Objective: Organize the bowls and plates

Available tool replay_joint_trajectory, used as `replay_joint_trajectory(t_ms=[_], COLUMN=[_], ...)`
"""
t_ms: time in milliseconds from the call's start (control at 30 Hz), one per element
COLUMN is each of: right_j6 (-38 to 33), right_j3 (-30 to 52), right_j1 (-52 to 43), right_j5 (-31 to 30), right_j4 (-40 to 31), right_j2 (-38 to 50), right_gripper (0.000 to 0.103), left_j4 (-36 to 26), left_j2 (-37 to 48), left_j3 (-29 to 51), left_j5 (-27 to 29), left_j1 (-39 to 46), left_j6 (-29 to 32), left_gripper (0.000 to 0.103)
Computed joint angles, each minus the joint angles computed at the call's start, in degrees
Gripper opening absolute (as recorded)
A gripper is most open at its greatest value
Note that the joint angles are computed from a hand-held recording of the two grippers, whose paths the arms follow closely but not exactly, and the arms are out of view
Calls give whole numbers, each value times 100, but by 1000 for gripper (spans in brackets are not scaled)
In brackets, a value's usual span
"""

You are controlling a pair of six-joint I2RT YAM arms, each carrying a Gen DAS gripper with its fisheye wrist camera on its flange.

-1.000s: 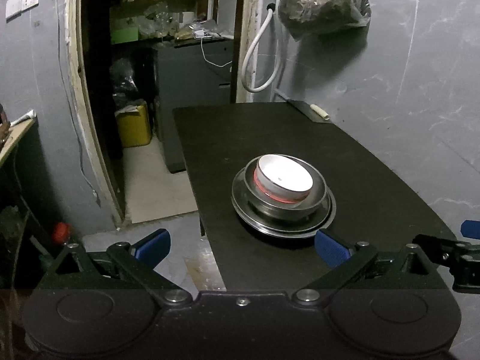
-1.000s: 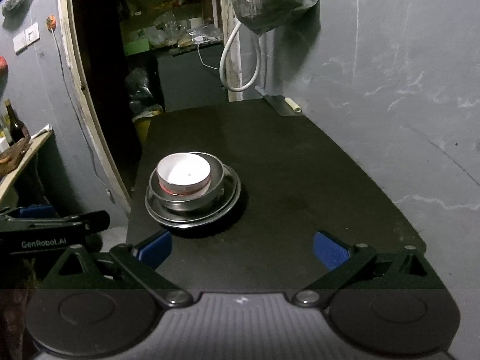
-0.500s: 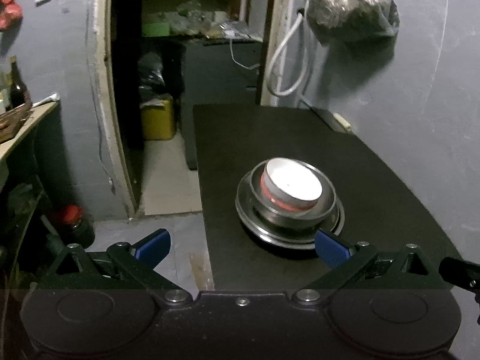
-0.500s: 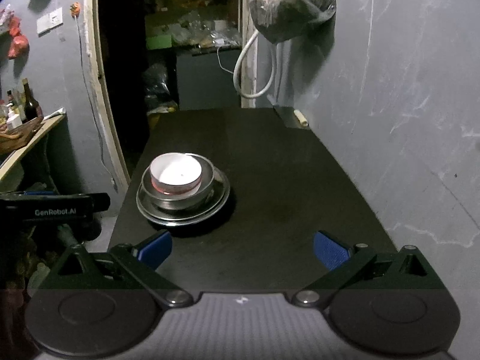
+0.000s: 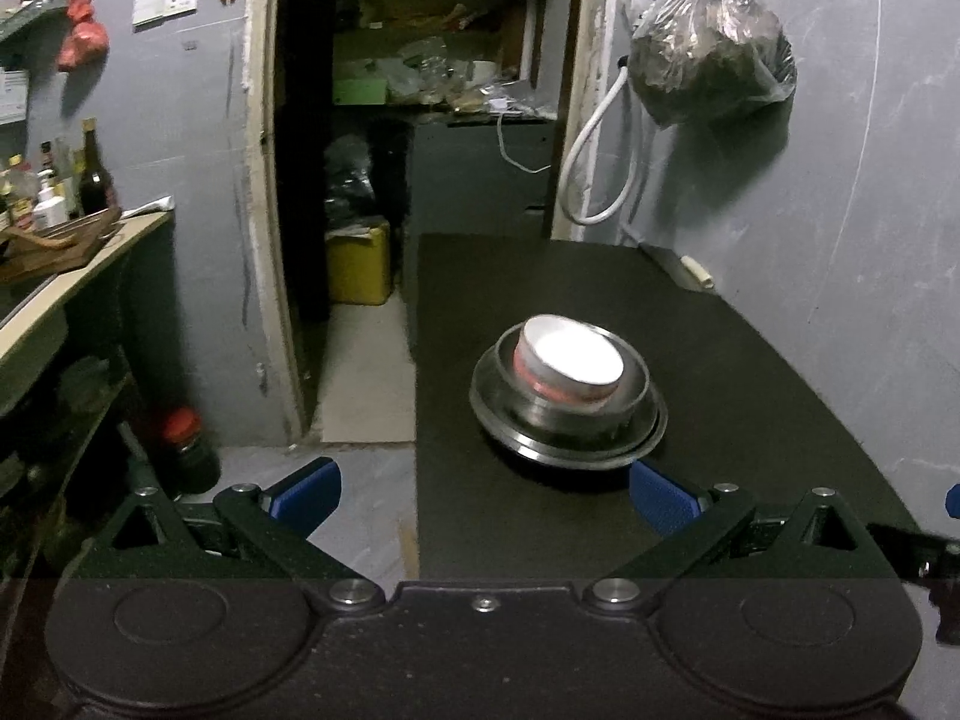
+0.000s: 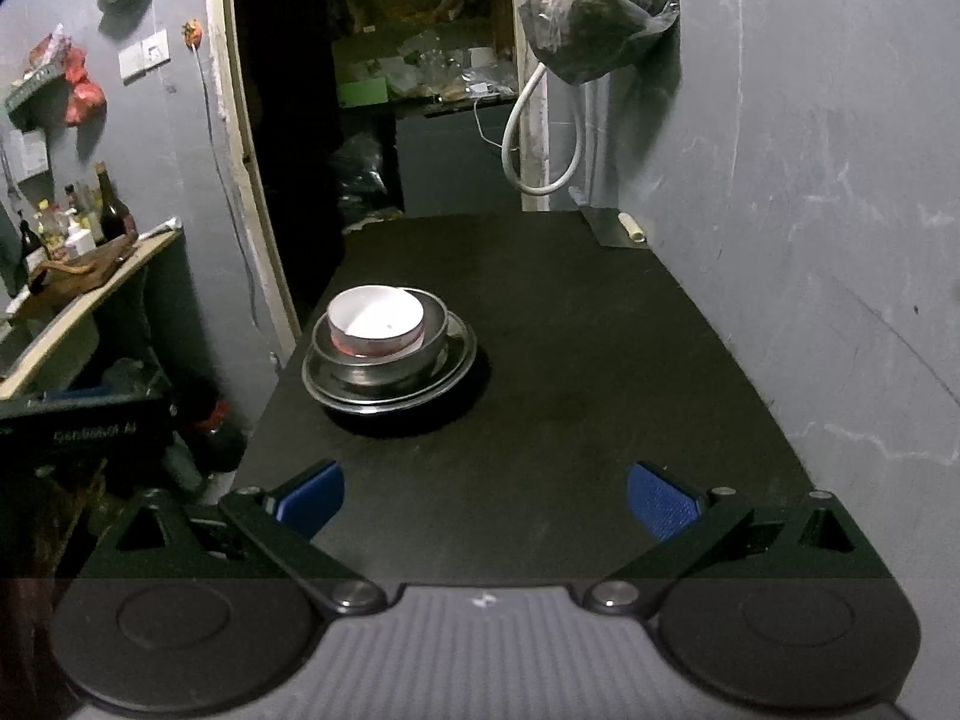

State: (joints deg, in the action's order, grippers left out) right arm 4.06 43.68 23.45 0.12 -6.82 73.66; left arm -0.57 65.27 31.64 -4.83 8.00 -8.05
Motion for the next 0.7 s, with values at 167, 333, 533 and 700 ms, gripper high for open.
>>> replay_joint_trajectory(t_ms=[167, 333, 533, 700], right_j6=[249, 545, 998, 1176], right_j3=[-338, -402, -281, -152], right_j1=[93, 534, 1395, 2043], right_j5=[-4, 461, 1543, 2312], right_j4=[156, 235, 202, 259], right_j2=[-203, -326, -267, 56], right_gripper=[103, 103, 103, 103], left_j4=[-593, -822, -672, -177], left_j2=[-817, -1198, -1057, -446], left_j3=[-382, -453, -434, -325], left_j5=[-118, 314, 1484, 2183], left_j1=[89, 649, 1687, 2315], left_j6=[265, 802, 1600, 1853], left_gripper=[102, 102, 102, 102])
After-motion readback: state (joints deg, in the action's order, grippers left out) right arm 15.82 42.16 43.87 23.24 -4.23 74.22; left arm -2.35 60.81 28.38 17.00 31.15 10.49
